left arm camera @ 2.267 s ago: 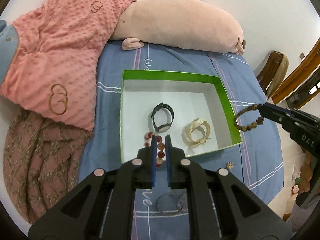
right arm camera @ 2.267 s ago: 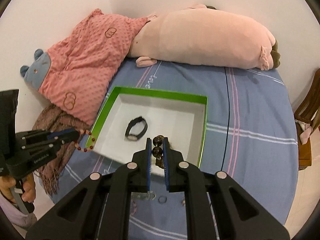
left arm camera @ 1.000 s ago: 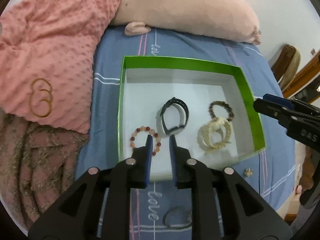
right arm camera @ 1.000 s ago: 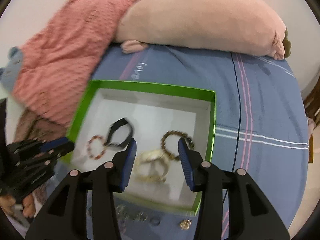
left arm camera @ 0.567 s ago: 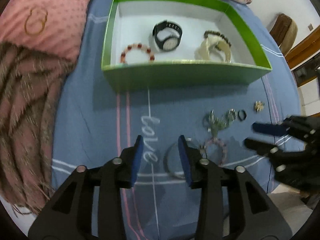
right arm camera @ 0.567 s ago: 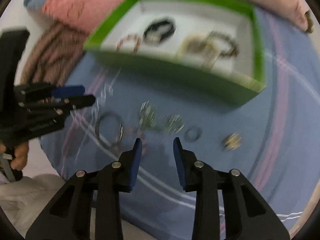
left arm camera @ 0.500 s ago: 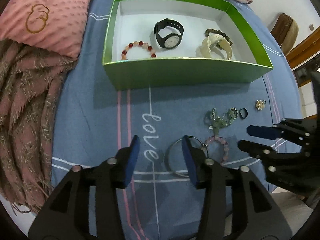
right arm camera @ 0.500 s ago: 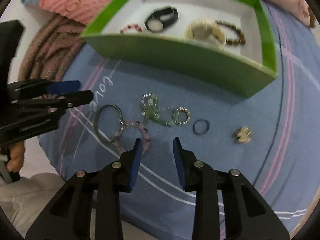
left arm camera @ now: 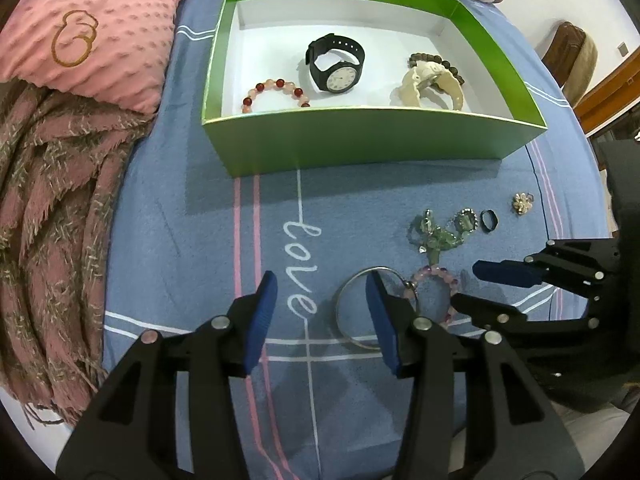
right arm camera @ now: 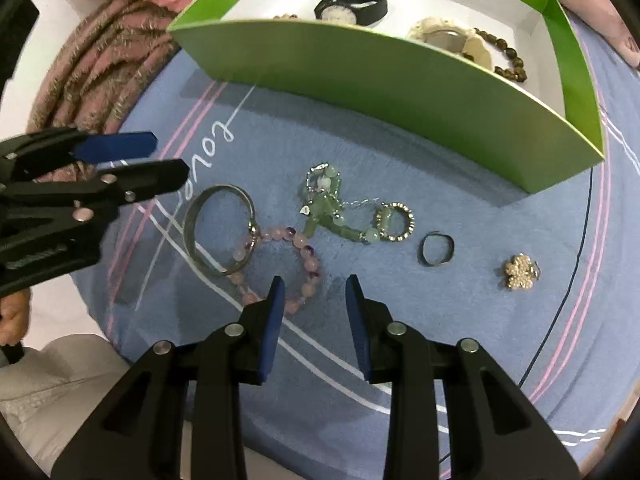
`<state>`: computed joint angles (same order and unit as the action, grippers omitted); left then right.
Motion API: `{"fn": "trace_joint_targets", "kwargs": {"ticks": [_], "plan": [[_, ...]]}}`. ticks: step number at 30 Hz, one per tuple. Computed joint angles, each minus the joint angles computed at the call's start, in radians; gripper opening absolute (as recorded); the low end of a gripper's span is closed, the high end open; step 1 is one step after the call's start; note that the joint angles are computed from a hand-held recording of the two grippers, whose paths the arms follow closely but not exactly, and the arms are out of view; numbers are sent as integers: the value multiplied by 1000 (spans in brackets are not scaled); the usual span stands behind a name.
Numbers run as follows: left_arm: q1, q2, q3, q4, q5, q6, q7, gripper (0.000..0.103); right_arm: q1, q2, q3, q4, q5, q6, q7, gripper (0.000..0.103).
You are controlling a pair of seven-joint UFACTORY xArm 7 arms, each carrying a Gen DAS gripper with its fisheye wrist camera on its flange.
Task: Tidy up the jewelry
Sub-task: 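Grasp the green jade charm with the left tool while the right tool approaches the pink bead bracelet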
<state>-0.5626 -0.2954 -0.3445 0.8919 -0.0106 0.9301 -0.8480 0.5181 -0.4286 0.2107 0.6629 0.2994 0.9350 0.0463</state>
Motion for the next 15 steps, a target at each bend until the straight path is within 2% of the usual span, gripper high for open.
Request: {"fn": "trace_joint_targets", "kwargs": {"ticks": [7,9,10,15], "plan": [[4,-21,9,-16,-14,-1,10,51,10,54,79,25,-145,-49,73,32],[6,-16,10,-12,-14,-1,16,51,17,59,97,31,-196,-48,95,13],[8,-12,10,-8,-13,-2,19,51,28,64,90,36,-186,-44,89,9],[8,1,10,8,-8,-14,39,55,36,23,27,17,-99,-2,59,7]]}}
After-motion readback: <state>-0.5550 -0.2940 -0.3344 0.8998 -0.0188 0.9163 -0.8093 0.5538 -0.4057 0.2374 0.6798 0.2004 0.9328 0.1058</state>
